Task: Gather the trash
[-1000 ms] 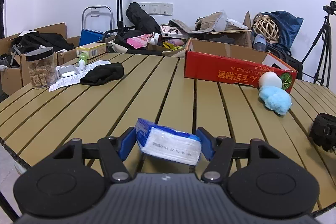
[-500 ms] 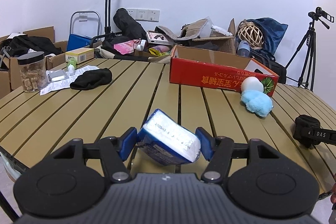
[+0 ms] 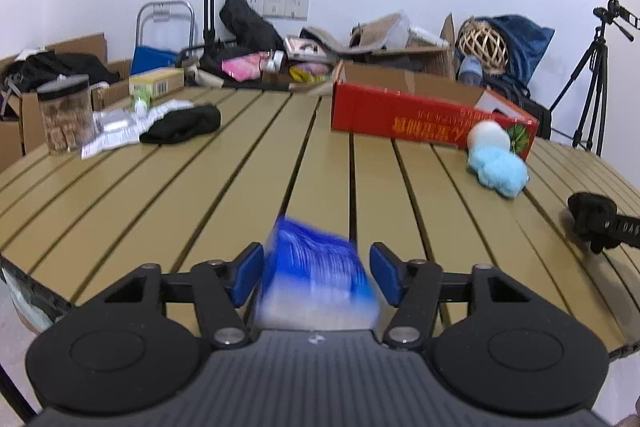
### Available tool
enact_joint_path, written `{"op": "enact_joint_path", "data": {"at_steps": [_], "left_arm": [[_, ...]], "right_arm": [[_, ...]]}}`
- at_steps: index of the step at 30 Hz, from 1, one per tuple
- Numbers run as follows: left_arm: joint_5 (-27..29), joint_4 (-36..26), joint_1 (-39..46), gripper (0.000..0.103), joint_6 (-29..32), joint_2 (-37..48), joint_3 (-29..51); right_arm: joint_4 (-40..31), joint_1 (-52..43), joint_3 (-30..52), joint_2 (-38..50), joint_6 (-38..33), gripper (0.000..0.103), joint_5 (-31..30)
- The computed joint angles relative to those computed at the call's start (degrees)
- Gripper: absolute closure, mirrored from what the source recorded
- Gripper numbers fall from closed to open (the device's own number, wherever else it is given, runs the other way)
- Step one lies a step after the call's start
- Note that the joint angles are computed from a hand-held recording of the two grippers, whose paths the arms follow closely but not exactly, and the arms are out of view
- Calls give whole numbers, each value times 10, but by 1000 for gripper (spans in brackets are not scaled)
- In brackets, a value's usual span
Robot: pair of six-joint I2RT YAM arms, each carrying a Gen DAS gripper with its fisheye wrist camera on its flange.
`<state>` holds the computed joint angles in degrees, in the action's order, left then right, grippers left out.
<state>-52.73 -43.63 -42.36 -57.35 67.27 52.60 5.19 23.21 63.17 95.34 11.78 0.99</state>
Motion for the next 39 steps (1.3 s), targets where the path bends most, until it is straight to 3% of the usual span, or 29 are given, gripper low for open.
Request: {"op": "enact_joint_path", "data": {"at_steps": [8,13,23,28,39], "left_arm": [[13,0,6,46,-1,7,-6],[11,-1,3,34,1,22,-1],[21,15,15,34,3,24,-11],[11,10,14,50,0,27,-11],[-17,11,-6,51,0,16,-13]], "right_arm": [[7,-1,-8,-5,6,82,-2],[16,2,-18,-13,-1,82,-2],[39,12,-42,-39,-18,82,-2],[46,20,-52,-50,-24,82,-1],[65,39,-80,-82,-51,82,-2]]}}
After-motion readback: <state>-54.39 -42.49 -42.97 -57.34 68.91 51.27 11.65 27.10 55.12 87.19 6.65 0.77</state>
